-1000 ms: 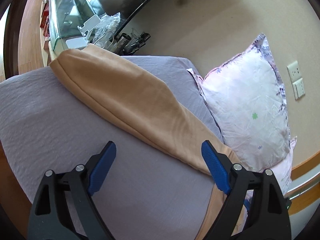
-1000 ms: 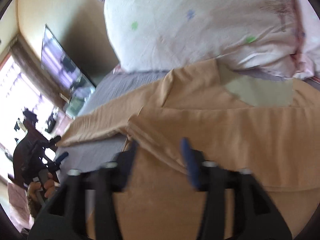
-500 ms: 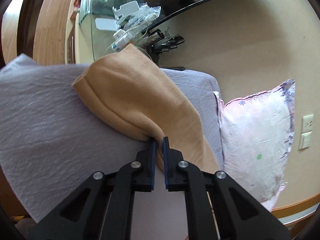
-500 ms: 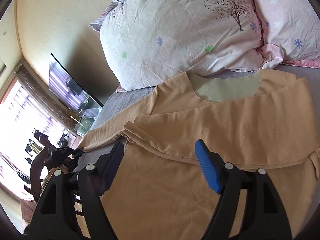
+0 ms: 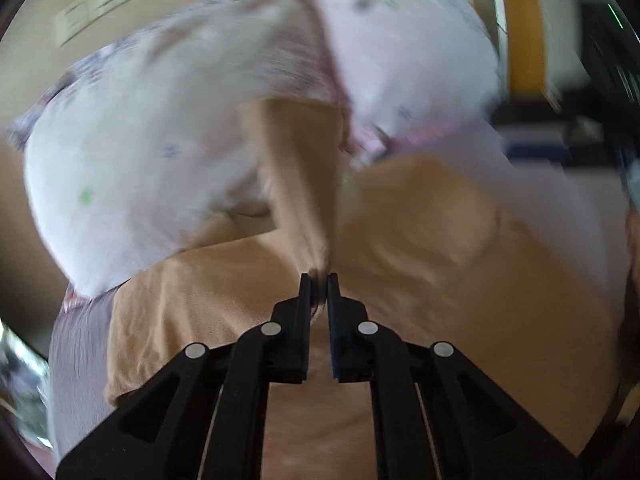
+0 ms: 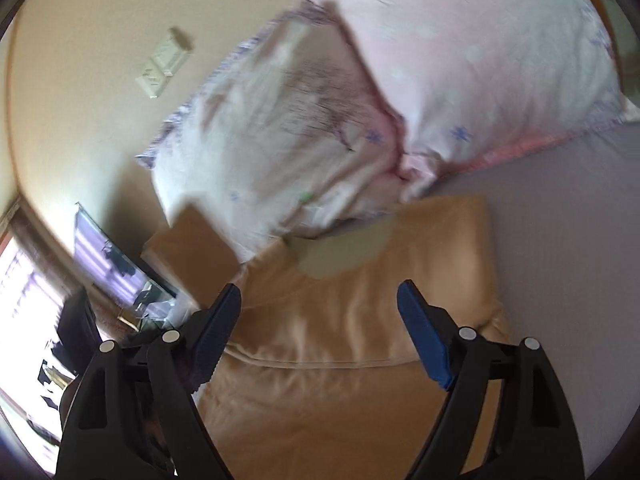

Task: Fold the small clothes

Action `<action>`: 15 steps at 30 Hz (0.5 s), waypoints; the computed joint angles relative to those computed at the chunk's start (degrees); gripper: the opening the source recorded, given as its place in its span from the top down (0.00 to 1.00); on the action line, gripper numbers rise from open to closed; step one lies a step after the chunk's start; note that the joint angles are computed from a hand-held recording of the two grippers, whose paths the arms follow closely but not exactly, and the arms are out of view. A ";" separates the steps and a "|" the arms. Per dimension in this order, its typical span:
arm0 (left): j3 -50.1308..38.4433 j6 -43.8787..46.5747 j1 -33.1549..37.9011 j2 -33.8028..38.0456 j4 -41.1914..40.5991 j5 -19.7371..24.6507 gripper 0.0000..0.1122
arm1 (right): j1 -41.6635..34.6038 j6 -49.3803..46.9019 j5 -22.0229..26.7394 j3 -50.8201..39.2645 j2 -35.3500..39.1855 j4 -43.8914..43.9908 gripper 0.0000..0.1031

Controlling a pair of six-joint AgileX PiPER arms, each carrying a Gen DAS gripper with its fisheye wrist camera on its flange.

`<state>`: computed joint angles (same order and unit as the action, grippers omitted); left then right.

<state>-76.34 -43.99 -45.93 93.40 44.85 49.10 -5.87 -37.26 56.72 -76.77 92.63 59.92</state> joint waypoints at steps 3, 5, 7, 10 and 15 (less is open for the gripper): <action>3.52 -4.37 -8.48 3.91 9.99 4.92 0.84 | -0.81 1.89 2.64 -2.48 5.04 -2.00 0.38; 8.60 -9.48 -11.44 0.65 13.25 7.58 0.64 | 0.01 4.48 2.28 -3.82 7.33 -4.92 0.44; 13.33 -12.67 -12.37 -4.71 14.13 10.15 0.53 | 1.63 7.20 1.31 -5.79 9.50 -8.51 0.51; 17.79 -15.35 -11.45 -9.87 12.11 14.10 0.52 | 5.02 9.15 0.02 -8.10 12.17 -13.58 0.57; 24.75 -19.20 -8.28 -15.22 7.51 17.80 0.50 | 11.90 6.68 -4.83 -5.34 10.44 -21.39 0.97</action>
<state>-51.59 -63.18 -54.21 78.18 52.37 66.90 6.03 -30.58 51.90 -82.11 103.07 38.53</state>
